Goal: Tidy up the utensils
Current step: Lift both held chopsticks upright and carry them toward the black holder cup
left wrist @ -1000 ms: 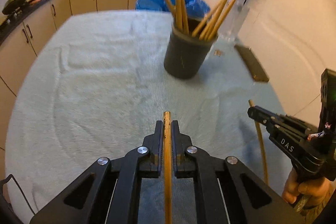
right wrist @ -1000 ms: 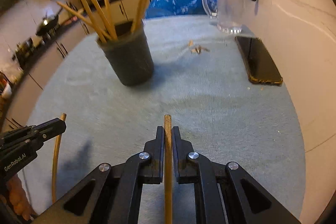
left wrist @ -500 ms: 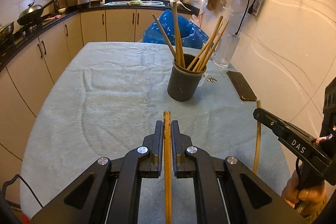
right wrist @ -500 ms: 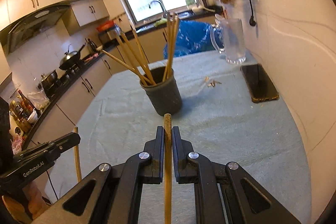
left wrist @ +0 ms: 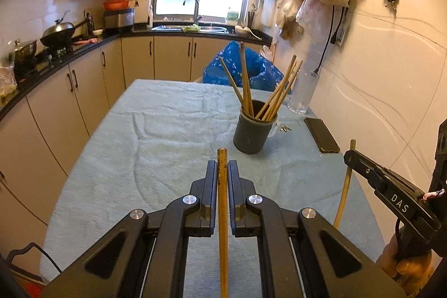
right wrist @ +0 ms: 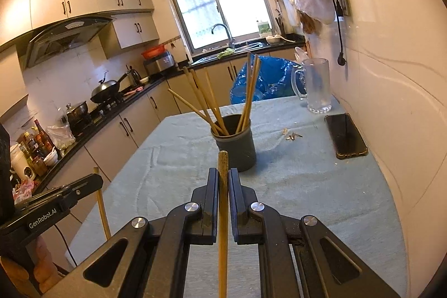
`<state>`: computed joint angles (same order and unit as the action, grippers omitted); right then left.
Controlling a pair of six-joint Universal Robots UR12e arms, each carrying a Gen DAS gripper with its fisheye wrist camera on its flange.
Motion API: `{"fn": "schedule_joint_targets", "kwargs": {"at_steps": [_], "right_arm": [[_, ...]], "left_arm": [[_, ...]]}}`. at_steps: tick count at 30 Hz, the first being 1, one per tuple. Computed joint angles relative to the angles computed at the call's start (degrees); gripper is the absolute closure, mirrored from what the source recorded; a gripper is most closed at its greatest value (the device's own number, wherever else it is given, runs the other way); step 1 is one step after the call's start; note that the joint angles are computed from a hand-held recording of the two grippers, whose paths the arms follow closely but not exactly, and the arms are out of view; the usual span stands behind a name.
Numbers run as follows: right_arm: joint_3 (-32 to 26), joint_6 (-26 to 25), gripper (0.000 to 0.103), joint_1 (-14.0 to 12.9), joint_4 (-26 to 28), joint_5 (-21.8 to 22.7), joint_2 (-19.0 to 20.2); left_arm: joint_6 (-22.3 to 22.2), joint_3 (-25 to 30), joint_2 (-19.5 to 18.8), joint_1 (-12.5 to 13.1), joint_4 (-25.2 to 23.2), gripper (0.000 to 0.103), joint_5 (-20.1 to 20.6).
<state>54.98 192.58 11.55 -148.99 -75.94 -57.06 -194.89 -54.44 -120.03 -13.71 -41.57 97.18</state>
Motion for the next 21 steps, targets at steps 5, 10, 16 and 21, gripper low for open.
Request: {"fn": "schedule_joint_targets", "kwargs": {"at_steps": [5, 10, 16, 21], "right_arm": [[0.5, -0.2, 0.096, 0.1, -1.1, 0.4, -0.5], [0.5, -0.5, 0.096, 0.3, -2.2, 0.7, -0.8], [-0.5, -0.6, 0.096, 0.4, -3.2, 0.9, -0.5], [-1.8, -0.9, 0.096, 0.6, -3.8, 0.8, 0.1]], "left_arm": [[0.4, -1.2, 0.9, -0.2, 2.4, 0.096, 1.4], [1.4, -1.6, 1.4, -0.5, 4.3, 0.096, 2.9], [2.5, -1.1, 1.2, -0.8, 4.7, 0.096, 4.7], [3.5, 0.6, 0.3, -1.0, 3.6, 0.096, 7.6]]}}
